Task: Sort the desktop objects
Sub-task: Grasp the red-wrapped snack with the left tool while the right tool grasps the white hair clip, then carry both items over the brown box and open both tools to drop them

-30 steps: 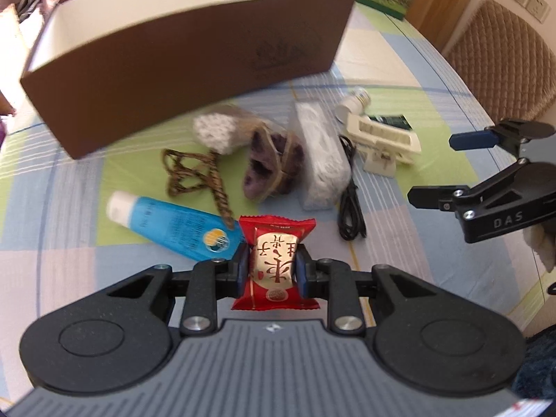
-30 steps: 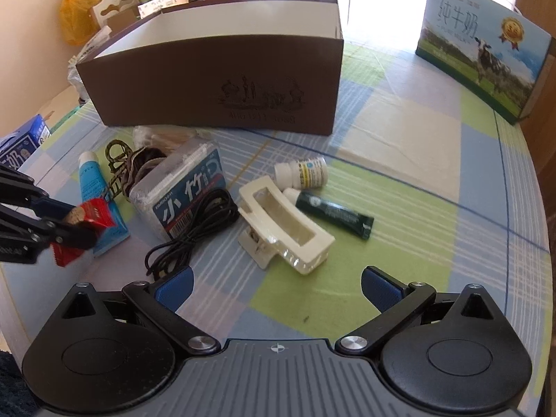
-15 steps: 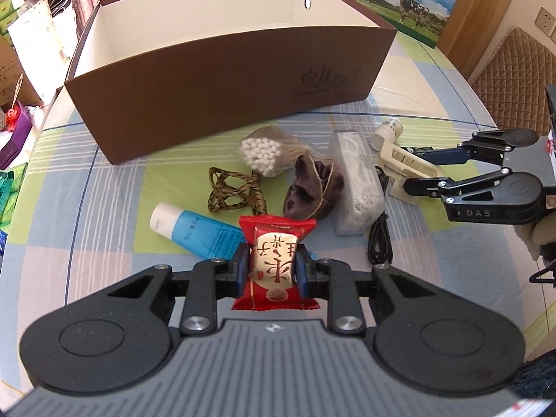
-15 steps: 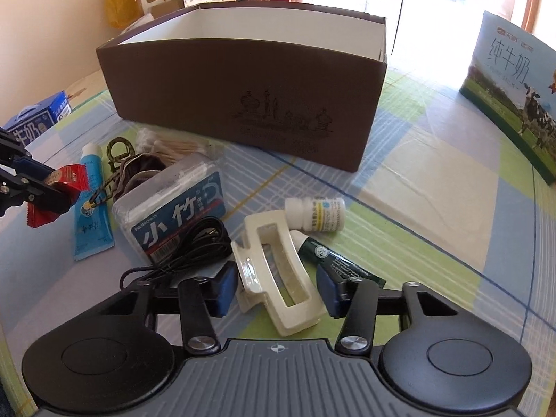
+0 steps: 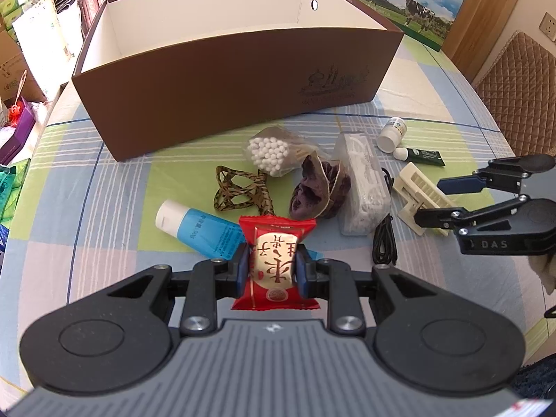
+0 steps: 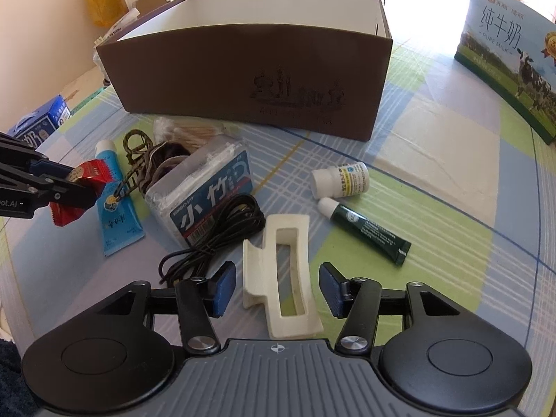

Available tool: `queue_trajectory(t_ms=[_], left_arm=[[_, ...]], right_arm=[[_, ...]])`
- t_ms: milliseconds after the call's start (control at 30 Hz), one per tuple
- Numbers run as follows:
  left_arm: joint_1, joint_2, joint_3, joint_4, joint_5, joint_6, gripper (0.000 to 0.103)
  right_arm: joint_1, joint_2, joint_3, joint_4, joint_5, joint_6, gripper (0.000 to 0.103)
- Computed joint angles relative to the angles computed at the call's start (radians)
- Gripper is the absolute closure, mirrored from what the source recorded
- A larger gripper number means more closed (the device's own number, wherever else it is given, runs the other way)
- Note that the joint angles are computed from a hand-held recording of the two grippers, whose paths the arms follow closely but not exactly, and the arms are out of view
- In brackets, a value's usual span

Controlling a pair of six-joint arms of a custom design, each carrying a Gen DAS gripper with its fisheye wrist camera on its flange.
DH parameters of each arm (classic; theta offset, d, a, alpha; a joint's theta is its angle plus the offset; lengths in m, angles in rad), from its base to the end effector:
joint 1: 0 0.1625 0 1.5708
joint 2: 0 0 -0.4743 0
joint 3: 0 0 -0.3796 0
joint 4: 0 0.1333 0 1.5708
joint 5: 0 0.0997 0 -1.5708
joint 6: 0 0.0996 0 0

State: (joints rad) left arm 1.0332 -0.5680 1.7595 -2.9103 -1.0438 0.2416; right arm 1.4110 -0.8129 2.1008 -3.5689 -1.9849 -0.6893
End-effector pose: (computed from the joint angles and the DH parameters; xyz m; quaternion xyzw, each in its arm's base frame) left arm -0.1762 -0.6537 -0.0054 0.3479 0.8980 -0.1089 0.2464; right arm 0.0018 -0.5746 0.1383 0.1711 -0.9043 0.2307 0.3158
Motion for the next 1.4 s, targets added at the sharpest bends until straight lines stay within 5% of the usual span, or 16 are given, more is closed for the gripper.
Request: queue_trajectory(t_ms=[133,500,733,1133,1400], left_arm=[[0.001,-0.004,0.008,-0.01,0.006,-0.008,0.08],[-0.008,-0.012,0.015,-0.037,-0.007,0.007,0.08],[-0.014,-0.009,-0.037,-0.06,-0.052,0.045,0.08],[-0.011,0.103,-0.32,-0.072,-0.064,0.166,0.08],[0.013,0.229,-0.594,0.049,-0.037,0.186,0.08]], right_arm=[[0.0,0.018,-0.014,0.006,-0.03,-0.004,0.065],[0.019,-0.041,0.023,0.042,-0.003,0.047,0.065],[0.055,-0.091,-0.025,0.095,0.092,0.063,0.065],[0.132,-0.006,-0.323,0.209,0.151,-0.031,0.065],[0.141,0.112,-0.566,0.323,0.122,-0.034,0.065]])
